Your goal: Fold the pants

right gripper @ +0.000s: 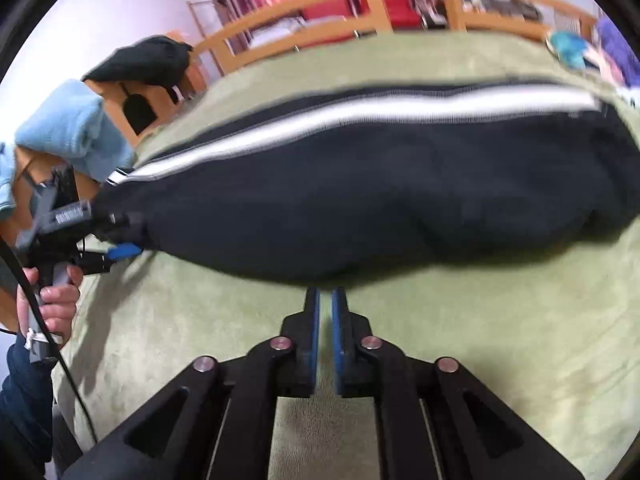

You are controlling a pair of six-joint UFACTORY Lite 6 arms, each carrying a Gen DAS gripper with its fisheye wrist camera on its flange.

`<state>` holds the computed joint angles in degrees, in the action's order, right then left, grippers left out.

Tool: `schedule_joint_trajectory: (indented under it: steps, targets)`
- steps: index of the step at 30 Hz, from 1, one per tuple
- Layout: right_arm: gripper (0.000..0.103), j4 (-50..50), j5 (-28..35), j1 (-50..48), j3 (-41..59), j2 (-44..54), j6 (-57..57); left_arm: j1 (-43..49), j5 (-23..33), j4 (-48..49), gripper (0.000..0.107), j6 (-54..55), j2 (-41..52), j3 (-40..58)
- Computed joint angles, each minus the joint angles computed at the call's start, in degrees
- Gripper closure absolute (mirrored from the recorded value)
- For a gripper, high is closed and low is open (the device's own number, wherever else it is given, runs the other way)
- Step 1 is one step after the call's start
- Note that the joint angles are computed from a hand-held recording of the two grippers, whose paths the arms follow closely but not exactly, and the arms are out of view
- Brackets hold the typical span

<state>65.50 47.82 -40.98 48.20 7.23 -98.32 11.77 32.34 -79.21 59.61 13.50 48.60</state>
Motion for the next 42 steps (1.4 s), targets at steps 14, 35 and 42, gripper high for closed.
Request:
schedule_joint_trajectory:
  steps: [14, 35, 42]
  targets:
    - [0.059, -1.9, -7.5, 0.3, 24.9, 21.3, 10.6, 12.9, -8.8, -2.0, 0.085, 1.3, 8.1, 9.2]
    - [0.047, -7.1, -14.9, 17.0, 47.5, 27.7, 24.7, 18.9, -10.5, 21.5, 0.056, -7.9, 4.3, 21.9]
    - [0.027, -16.5, -11.9, 24.4, 70.6, 43.9, 35.5, 4.3, -5.3, 34.6, 0.055, -22.8, 25.5, 49.5]
